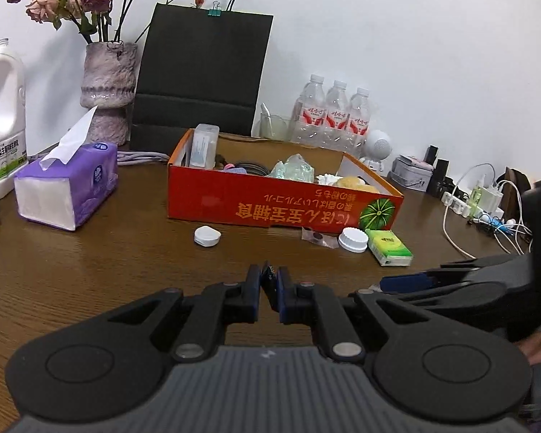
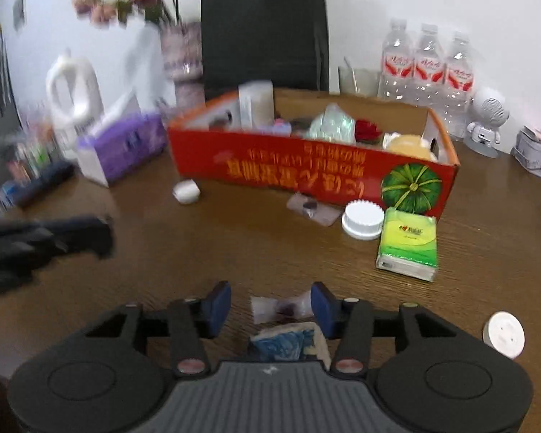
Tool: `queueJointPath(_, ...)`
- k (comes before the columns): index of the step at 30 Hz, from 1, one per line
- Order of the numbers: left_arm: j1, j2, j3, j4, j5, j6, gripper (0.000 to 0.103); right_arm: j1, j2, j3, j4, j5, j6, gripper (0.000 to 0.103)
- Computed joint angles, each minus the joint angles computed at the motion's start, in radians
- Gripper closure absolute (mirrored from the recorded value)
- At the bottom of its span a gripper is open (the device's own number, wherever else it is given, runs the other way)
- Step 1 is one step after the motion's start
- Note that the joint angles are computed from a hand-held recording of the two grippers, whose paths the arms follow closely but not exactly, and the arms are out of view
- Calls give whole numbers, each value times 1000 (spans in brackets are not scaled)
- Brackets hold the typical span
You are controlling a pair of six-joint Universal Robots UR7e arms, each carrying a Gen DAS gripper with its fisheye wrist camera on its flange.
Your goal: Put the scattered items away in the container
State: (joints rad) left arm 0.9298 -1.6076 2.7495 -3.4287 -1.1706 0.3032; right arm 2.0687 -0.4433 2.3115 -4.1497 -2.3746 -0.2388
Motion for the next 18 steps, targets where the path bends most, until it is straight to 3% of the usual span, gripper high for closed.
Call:
queueJointPath(1, 3, 1, -1, 0, -1, 1, 93, 0, 13, -12, -3, -22, -10, 58)
queueJointPath(9, 38, 54, -31, 16, -25, 18, 93, -15, 28, -7, -37, 13, -37, 71)
queueJointPath(10, 38, 57, -33, 21, -23, 18, 93, -16, 26, -6, -37, 11, -34, 85)
queueJointPath(11, 37, 60, -34, 28, -18, 19, 93, -18, 22, -4, -39, 6, -25, 90)
queueJointPath(18, 0, 54, -31, 28, 17, 16, 93, -15, 19, 3, -85, 12, 14, 93)
